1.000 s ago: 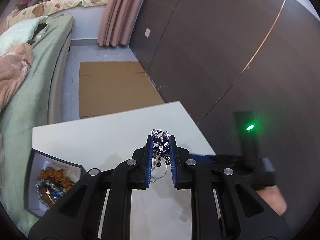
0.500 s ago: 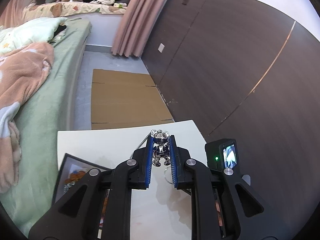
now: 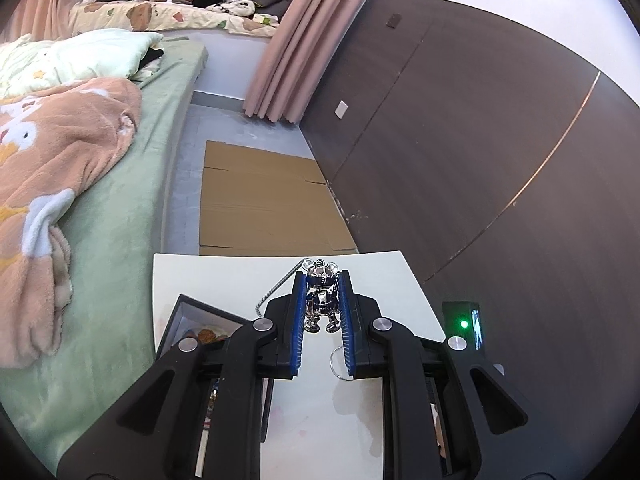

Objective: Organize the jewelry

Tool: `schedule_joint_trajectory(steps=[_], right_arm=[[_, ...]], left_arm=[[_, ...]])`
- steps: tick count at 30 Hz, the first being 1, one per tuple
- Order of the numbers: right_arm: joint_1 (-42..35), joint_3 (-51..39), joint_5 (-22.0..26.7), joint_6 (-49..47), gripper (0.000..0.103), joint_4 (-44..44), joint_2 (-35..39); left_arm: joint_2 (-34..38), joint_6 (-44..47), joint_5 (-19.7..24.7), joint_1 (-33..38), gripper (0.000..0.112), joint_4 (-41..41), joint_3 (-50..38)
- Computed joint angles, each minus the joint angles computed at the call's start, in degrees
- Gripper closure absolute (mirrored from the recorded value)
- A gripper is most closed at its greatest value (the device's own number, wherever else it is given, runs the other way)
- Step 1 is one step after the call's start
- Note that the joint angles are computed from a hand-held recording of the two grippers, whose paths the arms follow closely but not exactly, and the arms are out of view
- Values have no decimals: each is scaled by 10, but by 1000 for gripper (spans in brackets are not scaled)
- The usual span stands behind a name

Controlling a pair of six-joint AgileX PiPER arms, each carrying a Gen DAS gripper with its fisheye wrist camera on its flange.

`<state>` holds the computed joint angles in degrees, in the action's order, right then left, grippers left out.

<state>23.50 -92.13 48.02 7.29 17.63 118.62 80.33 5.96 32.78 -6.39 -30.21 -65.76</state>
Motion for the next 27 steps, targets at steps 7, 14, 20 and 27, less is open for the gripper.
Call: schedule_joint_trajectory(steps=[7,14,20,27], right_arm=[[33,26,-12,8,98,-41,-35],[66,-53,21,53,97,-180,16],[87,-25,-33,48,38,-241,-9],[86,-109,14,21,56,-208,52]], left_arm=[[-26,12,4,14,96,-9,20],[-18,23,3,24,96,-23,17],[-10,49,4,49,98,-53,11],[7,69,7,61,98,-71,-1]])
